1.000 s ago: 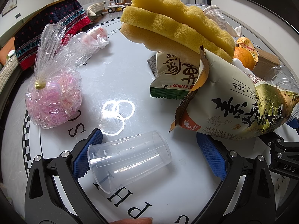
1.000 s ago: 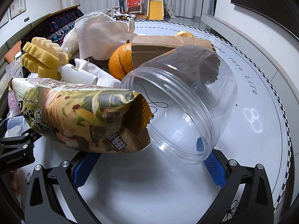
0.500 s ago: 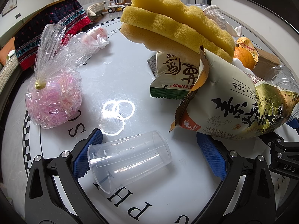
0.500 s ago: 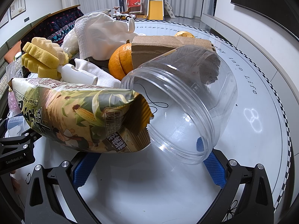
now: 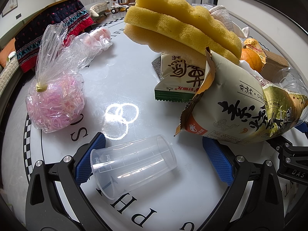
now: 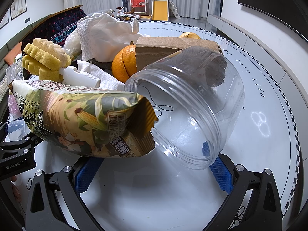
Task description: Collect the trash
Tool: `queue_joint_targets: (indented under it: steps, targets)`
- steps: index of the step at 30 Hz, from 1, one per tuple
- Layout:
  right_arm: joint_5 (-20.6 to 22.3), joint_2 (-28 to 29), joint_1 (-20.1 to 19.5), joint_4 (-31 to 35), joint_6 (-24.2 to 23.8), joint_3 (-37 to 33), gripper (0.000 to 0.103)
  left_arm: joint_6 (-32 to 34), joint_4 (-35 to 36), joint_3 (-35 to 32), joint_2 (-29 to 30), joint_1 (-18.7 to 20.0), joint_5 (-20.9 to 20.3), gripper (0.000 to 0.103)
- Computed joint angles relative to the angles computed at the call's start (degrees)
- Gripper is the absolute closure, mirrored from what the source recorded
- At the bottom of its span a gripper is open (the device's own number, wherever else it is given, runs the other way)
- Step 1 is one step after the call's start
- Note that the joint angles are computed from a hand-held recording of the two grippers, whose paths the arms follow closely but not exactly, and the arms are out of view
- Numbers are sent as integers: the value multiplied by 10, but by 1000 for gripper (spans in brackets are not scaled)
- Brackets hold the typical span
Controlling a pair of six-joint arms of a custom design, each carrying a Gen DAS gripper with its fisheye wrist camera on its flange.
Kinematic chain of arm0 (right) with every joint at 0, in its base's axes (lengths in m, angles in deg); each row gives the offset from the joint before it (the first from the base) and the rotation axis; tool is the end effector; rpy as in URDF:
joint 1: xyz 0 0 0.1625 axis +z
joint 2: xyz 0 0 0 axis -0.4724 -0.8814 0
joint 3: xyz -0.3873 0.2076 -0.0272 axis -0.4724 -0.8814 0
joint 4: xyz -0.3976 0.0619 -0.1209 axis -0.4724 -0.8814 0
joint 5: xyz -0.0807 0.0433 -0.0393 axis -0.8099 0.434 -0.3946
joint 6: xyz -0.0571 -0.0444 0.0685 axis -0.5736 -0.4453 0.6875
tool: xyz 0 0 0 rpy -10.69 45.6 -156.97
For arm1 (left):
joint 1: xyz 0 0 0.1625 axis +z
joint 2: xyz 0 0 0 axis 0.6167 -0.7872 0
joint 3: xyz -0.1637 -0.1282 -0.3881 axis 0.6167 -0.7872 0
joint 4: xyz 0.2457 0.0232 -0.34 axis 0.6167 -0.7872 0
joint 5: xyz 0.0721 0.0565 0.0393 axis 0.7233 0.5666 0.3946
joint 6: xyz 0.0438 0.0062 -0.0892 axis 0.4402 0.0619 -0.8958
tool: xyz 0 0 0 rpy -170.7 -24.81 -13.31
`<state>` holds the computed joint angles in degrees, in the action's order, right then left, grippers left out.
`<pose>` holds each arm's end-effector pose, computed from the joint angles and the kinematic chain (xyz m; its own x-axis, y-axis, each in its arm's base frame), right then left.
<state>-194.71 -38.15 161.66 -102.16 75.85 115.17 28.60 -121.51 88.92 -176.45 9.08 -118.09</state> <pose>0.3332 -0.2783 -0.0365 -0.7262 0.0864 0.6821 -0.3514 0.8060 -0.4762 -0.0192 -0.3272 0.2858 -0.6870 0.1916 -0.7010 0.5190 0.8046 -0.2887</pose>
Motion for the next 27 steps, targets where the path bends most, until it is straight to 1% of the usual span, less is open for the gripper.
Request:
queue_joint_targets:
  steps: [17, 18, 20, 22, 24, 27]
  targets:
    - [0, -1, 2, -4, 1, 2, 3, 0, 2, 0, -1, 0, 0, 6]
    - [1, -4, 3, 7, 8, 2, 3, -2, 12, -2, -5, 0, -3, 6]
    - [14, -10, 9, -4, 3, 9, 3, -3, 30, -5, -23, -1, -18, 6]
    - [15, -33, 33, 23, 18, 18, 3, 4, 51, -6, -56, -5, -25, 6]
    - [15, -30, 47, 22, 15, 21, 3, 0, 87, -9, -92, -19, -24, 6]
    - [17, -44, 78, 49, 26, 25, 3, -8, 151, -20, -139, -43, -28, 6]
